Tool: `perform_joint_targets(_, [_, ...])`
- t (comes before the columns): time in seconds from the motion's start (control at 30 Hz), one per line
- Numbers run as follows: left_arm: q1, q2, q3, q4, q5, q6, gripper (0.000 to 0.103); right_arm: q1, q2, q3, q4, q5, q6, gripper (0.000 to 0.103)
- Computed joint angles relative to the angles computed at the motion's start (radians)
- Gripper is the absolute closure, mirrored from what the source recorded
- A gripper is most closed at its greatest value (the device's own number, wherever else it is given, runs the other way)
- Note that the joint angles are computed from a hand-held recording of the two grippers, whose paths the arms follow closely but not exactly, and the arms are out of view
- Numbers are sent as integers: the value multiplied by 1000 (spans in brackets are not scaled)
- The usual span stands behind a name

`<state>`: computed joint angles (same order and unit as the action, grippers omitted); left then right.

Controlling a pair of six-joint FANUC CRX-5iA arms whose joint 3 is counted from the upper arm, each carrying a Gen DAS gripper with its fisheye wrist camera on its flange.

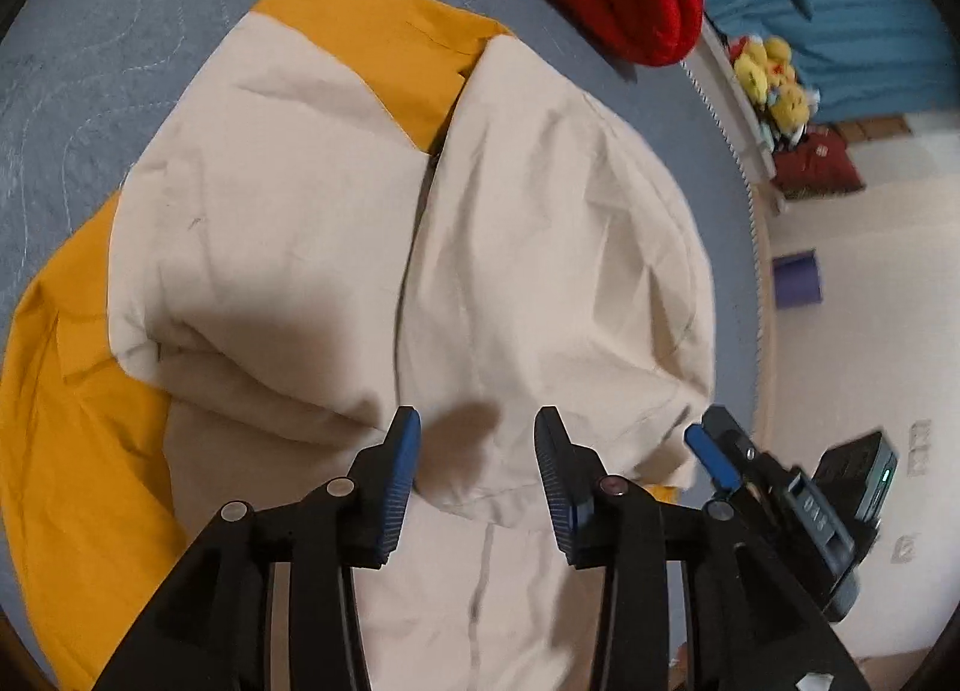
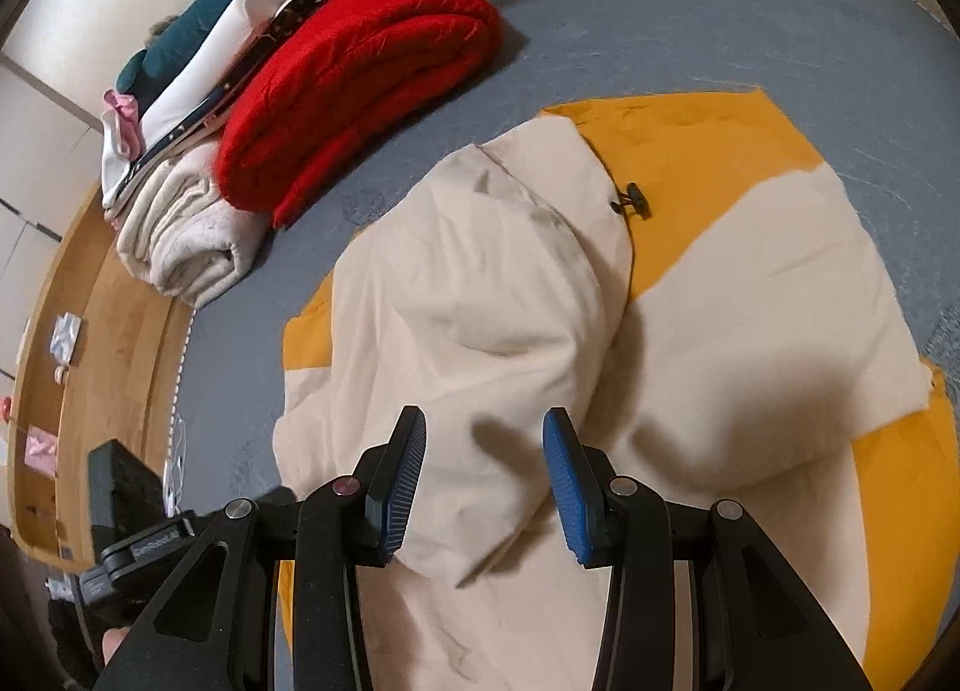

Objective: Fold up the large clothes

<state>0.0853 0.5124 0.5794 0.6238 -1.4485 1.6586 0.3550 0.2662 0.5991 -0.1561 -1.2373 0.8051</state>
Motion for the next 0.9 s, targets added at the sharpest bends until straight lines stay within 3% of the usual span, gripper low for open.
perform_joint_targets(0.17, [-25,42,54,-8,-18,-24,67,-24,40,1,-26,-26,-22,61])
perform_joint_targets(0.3, [-51,87,94,-25,-52,8,67,-65,27,-53,-107,36,-50,64])
perform_joint_targets(0.37, [-53,94,89,-23,-61,32,67,-84,10,-85,-157,80,-41,97])
perform_joint_targets(0.47, [-61,96,111,-57,-69,19,67,-57,-24,-142,-59,131,-85,102])
perform_joint_targets(0.57, [-91,121,230,-178,-125,9,67,-22,39,-73,74,-36,-94,102])
perform_joint_targets(0.67, [-119,74,242,-260,-56,-48,67,-26,41,-80,120,-82,-175,100])
perform_joint_targets(0.73, [-141,27,199,-263,42,-137,67,-5,-1,-129,207,10,-211,99])
perform_joint_targets(0.8, [-153,11,153,-219,95,-204,67,27,-49,-185,303,162,-204,98])
perform_joint_targets(0.87, [-164,41,149,-162,58,-235,67,44,-70,-203,310,272,-126,90])
perform_joint_targets(0.9, [-170,80,169,-140,-13,-232,67,42,-66,-186,255,294,-54,85])
